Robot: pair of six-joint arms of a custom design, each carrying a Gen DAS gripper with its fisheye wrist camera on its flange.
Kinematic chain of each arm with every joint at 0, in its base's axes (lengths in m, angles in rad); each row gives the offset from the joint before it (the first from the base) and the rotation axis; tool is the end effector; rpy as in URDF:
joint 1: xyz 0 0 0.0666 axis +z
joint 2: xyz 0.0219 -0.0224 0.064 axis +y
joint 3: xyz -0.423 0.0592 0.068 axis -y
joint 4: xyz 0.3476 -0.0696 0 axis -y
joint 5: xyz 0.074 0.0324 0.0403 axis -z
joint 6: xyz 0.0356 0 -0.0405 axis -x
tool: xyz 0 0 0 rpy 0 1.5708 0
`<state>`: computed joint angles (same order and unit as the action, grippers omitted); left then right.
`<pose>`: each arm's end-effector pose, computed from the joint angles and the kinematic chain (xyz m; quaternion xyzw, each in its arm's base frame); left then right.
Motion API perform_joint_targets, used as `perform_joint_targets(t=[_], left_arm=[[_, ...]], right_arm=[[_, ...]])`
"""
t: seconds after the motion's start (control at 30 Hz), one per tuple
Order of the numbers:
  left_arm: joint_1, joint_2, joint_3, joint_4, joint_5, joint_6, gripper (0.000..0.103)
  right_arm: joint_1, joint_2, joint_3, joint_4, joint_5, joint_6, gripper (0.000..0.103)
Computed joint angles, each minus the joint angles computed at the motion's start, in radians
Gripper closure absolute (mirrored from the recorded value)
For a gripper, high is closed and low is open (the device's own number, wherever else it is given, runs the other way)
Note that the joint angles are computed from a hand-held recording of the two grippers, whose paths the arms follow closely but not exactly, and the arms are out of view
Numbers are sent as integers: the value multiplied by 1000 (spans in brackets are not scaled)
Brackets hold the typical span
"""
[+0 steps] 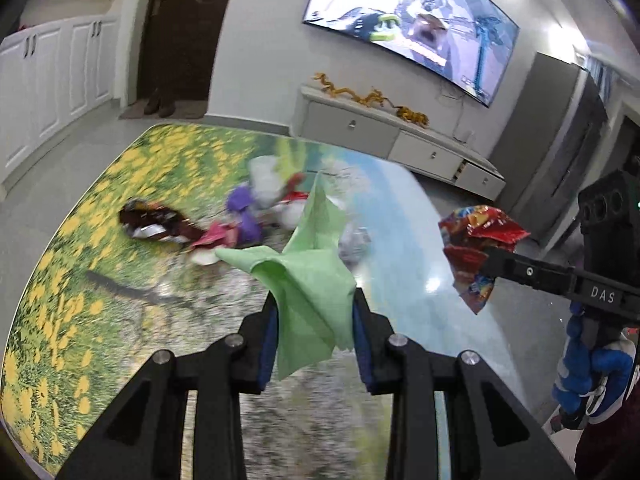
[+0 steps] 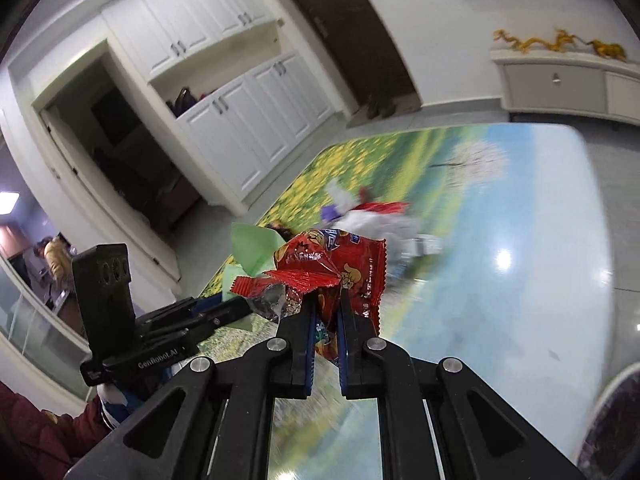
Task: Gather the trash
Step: 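Carry the green cloth and red snack bag over the bin with both tools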
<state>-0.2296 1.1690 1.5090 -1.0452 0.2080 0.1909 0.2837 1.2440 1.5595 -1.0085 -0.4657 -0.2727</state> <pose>0.3191 -0.0825 0.5917 0.0610 0.9019 -0.1792 0.3883 0.3434 0.1164 0.5931 -0.1029 0.8802 0.3144 0.3402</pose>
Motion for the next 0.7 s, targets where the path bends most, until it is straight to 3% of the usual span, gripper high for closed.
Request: perform_joint_targets(t=[0.27, 0.47, 0.7], left_arm=[[-169, 52, 82, -37, -48, 3, 72], [-336, 187, 222, -86, -60, -42, 72], [-508, 421, 453, -157, -35, -108, 72]], right_arm=[[-214, -151, -110, -5, -15, 3, 94], [-512, -242, -204, -32, -54, 41, 94], [-823, -228, -295, -70, -61, 96, 92]])
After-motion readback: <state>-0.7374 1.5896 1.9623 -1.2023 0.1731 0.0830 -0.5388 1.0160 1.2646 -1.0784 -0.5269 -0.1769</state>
